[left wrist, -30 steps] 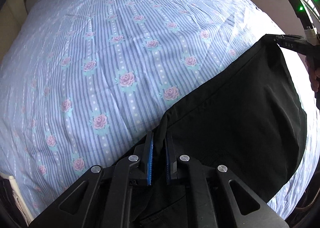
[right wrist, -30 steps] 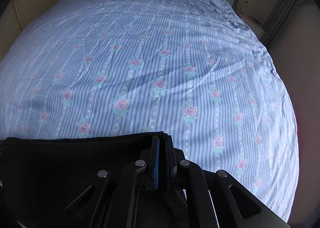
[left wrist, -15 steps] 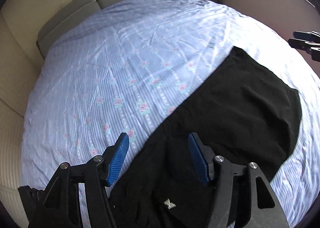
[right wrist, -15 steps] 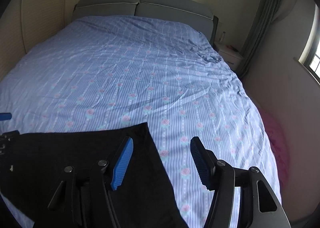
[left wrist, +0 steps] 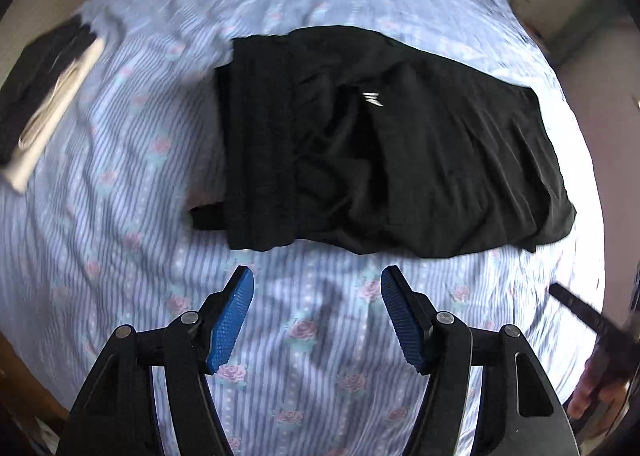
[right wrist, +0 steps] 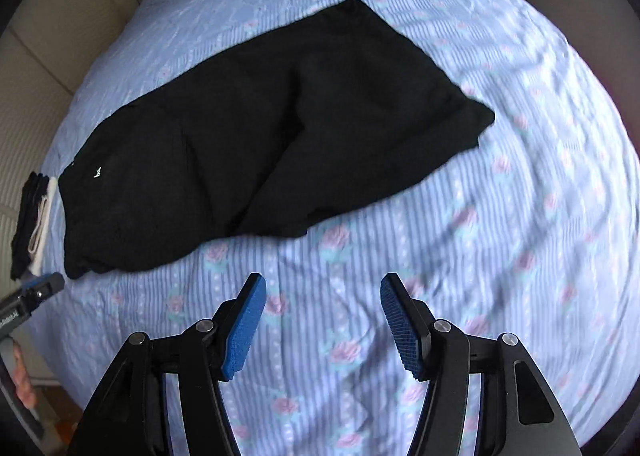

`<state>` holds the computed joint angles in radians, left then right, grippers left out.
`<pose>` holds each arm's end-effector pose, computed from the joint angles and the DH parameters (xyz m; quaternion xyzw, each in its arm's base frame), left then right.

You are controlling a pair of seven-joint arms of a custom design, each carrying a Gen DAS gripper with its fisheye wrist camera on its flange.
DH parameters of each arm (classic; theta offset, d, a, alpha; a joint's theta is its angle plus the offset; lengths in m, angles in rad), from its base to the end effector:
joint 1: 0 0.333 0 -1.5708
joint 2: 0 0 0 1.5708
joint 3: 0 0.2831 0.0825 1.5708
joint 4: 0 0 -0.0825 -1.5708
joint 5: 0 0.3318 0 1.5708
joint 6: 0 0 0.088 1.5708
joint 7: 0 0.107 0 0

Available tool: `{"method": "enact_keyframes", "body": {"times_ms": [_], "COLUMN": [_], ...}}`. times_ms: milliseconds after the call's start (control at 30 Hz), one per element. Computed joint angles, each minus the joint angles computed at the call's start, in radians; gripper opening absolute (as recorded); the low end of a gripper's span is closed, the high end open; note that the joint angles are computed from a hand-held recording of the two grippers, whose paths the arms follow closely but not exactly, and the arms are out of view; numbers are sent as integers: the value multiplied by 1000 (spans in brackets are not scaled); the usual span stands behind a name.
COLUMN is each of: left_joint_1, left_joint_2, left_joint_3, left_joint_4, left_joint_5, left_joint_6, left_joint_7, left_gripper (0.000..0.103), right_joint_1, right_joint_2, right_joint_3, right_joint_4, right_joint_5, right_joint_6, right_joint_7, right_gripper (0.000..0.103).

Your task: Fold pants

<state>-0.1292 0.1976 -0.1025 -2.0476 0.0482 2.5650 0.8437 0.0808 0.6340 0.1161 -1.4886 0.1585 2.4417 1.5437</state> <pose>0.5495 -0.1283 0.3783 -0.8399 0.5186 -0.1505 0.0543 0.6668 0.1175 0.3367 -0.7241 0.6647 -0.0322 0.1810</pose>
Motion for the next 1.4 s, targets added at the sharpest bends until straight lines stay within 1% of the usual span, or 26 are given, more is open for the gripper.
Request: {"method": "enact_keyframes", "body": {"times_ms": [33,67,100,133,200,300,367,433,500,567,600,633,700,733,767,867,933,1033,1100,1133,1167,1200,1233,1267,1333,1400], "left_joint_1": [11,13,10,11,25,90,132,162,198,183,178,180,162,161,163,165,166,153,144,132,120,101,66,34,-1,2], "left_joint_2": [-4,-2,1,-1,14,79,156,237,310,383,403,417,408,395,378,335,346,422,466,487,489,469,428,369,252,164], "left_joint_3": [5,15,30,40,52,42,26,12,-17,2,9,7,28,31,31,44,57,83,94,104,111,127,160,187,198,158], "left_joint_4": [-19,-17,-9,-9,13,95,202,310,406,509,532,547,527,510,490,439,460,578,641,682,696,678,633,559,423,330], "left_joint_5": [-19,-6,38,76,127,53,-23,-92,-175,-182,-188,-203,-198,-202,-209,-209,-191,-133,-104,-78,-54,-22,38,105,211,247], "left_joint_6": [23,20,23,47,97,156,139,102,38,-51,-71,-86,-65,-50,-34,22,22,-67,-123,-169,-187,-178,-156,-105,-18,16], "left_joint_7": [-6,-23,-41,-42,-8,151,277,368,468,493,494,503,489,489,491,498,506,510,500,491,480,453,405,365,328,356], "left_gripper": [66,66,66,66,66,66,66,64,57,48,47,39,30,23,19,17,17,17,23,26,31,37,51,59,66,66], "right_joint_1": [-1,12,27,42,54,73,97,131,157,184,197,207,215,216,218,216,218,235,250,256,259,262,258,249,230,196], "right_joint_2": [-5,-7,-8,-7,0,25,51,85,133,172,192,202,218,229,222,202,189,210,235,249,261,268,257,227,160,98], "right_joint_3": [5,-2,-9,-14,-1,21,30,26,29,23,20,14,10,9,8,13,14,10,1,-5,-10,-16,-19,-20,-29,-31], "right_joint_4": [-16,-21,-23,-18,9,89,159,237,338,419,453,469,497,517,502,468,447,485,525,549,572,586,568,515,391,274], "right_joint_5": [17,11,-3,-21,-36,-28,-28,-47,-58,-73,-79,-84,-81,-77,-73,-54,-49,-64,-82,-93,-101,-110,-115,-118,-131,-133], "right_joint_6": [-4,-16,-25,-39,-67,-95,-99,-101,-126,-154,-168,-179,-213,-234,-242,-253,-243,-243,-245,-250,-256,-260,-246,-209,-127,-51], "right_joint_7": [19,47,67,83,68,55,47,51,43,44,46,53,74,85,96,122,137,147,153,156,157,159,154,143,134,122], "right_gripper": [60,60,60,60,60,60,60,60,60,60,60,60,60,60,60,60,60,60,60,60,60,60,60,60,60,60]}}
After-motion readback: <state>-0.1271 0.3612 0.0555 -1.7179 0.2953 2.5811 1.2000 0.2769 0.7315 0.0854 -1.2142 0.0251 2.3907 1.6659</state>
